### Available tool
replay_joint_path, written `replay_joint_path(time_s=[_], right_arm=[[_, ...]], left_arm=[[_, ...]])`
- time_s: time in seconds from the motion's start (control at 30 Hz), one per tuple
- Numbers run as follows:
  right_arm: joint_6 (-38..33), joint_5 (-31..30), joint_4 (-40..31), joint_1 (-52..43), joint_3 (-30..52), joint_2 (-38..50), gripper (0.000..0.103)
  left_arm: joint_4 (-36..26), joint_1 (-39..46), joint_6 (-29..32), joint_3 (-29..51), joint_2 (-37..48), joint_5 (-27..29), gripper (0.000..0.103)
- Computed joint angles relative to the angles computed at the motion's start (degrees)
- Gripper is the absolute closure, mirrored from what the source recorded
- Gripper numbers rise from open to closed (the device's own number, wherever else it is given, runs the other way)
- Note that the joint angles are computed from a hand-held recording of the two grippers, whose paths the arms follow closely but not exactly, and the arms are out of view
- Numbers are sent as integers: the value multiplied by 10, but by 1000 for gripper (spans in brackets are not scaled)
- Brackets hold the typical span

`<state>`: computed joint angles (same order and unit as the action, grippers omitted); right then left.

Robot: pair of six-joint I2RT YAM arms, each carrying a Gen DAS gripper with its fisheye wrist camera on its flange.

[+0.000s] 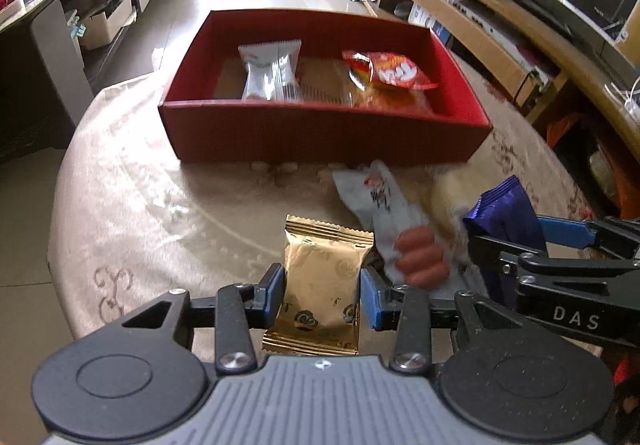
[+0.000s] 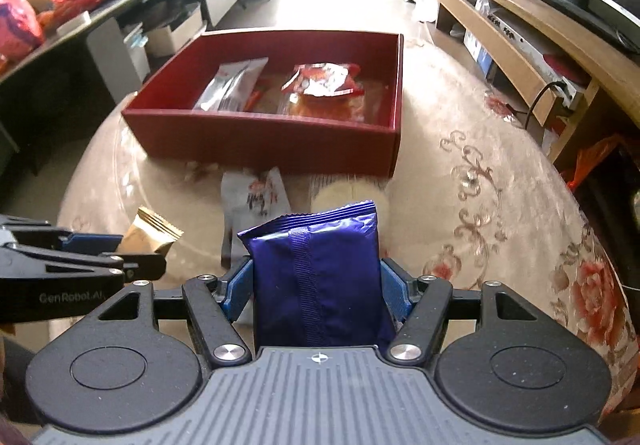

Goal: Organize snacks
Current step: 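Lift the gold packet with the left tool while the right tool carries the blue packet to the box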

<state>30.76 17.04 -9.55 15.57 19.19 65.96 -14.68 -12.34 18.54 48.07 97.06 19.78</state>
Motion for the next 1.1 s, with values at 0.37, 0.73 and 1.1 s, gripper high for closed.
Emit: replay_joint_path(time_s=[0.37, 0.73, 1.1], right_arm=[[-18, -11, 38, -36, 40, 39, 31], [-49, -45, 98, -104, 97, 103, 31], [-66, -87, 148, -158, 181, 221, 31]], left_arm=[[14, -13, -50, 45, 11, 1, 62], [22, -33, -117, 136, 56, -3, 62], [12, -62, -164, 262, 154, -54, 62]])
